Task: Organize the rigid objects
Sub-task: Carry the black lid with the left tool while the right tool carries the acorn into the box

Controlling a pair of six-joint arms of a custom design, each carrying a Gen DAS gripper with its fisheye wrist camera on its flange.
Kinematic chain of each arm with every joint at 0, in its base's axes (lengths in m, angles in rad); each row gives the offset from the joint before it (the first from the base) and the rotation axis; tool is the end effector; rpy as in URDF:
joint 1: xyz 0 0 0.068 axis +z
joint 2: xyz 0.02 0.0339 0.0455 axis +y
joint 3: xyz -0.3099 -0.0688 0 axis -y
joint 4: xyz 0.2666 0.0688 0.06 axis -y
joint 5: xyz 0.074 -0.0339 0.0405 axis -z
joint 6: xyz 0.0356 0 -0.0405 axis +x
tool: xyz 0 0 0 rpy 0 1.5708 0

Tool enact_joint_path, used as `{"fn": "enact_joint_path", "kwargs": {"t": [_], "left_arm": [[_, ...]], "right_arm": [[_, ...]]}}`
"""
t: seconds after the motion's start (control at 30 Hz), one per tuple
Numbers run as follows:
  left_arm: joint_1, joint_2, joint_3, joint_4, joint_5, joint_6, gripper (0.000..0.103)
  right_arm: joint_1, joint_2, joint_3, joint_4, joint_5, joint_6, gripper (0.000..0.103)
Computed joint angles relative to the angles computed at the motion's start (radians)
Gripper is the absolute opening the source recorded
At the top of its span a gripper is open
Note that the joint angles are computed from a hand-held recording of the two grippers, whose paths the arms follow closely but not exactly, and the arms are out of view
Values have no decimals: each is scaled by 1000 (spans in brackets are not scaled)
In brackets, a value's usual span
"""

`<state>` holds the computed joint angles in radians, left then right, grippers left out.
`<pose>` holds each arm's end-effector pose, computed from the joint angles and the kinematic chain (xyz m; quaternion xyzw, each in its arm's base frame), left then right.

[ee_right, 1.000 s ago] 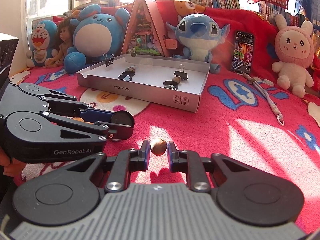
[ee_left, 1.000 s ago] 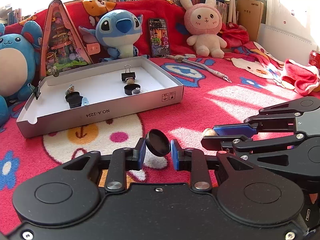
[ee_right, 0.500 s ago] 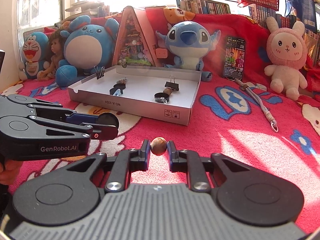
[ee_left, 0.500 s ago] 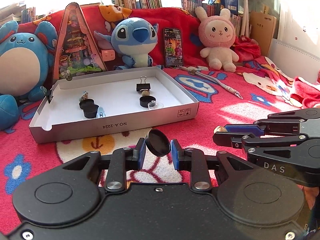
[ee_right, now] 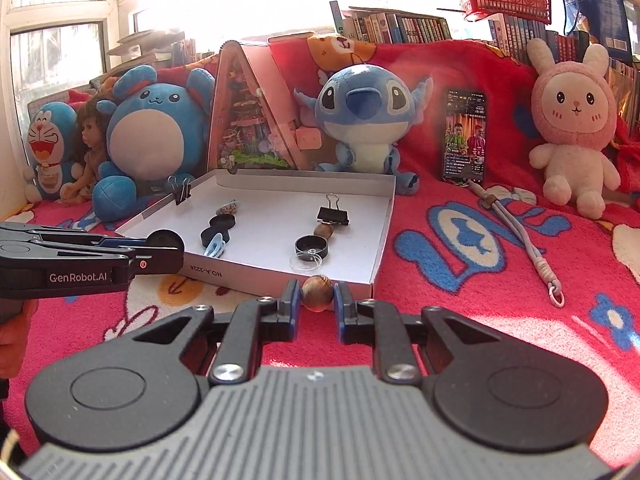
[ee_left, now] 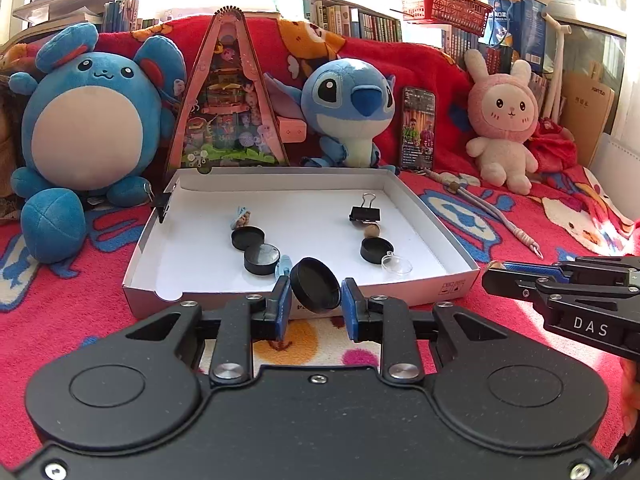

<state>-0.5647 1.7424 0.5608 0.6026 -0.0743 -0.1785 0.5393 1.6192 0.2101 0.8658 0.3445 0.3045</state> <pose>0.2728 -0.1697 0.1350 0.1513 0.8660 -0.1422 0.4549 0.2028 0.1074 0.1140 -0.0168 0.8620 0.0621 0.5028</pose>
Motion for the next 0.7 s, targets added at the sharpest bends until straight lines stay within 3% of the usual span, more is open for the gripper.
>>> {"fn": "enact_joint_path", "kwargs": {"t": [0.23,0.4,0.7], "left_arm": [[98,46,161,-150,140,-28,25],[123,106,271,-188,120,-29,25],[131,246,442,-224,55,-57,25]], "right_arm": [[-85,20,113,-82,-73,-38,22],[-154,61,226,-155,-129,-41,22],[-176,183,388,-230,-103,-54,22]]}}
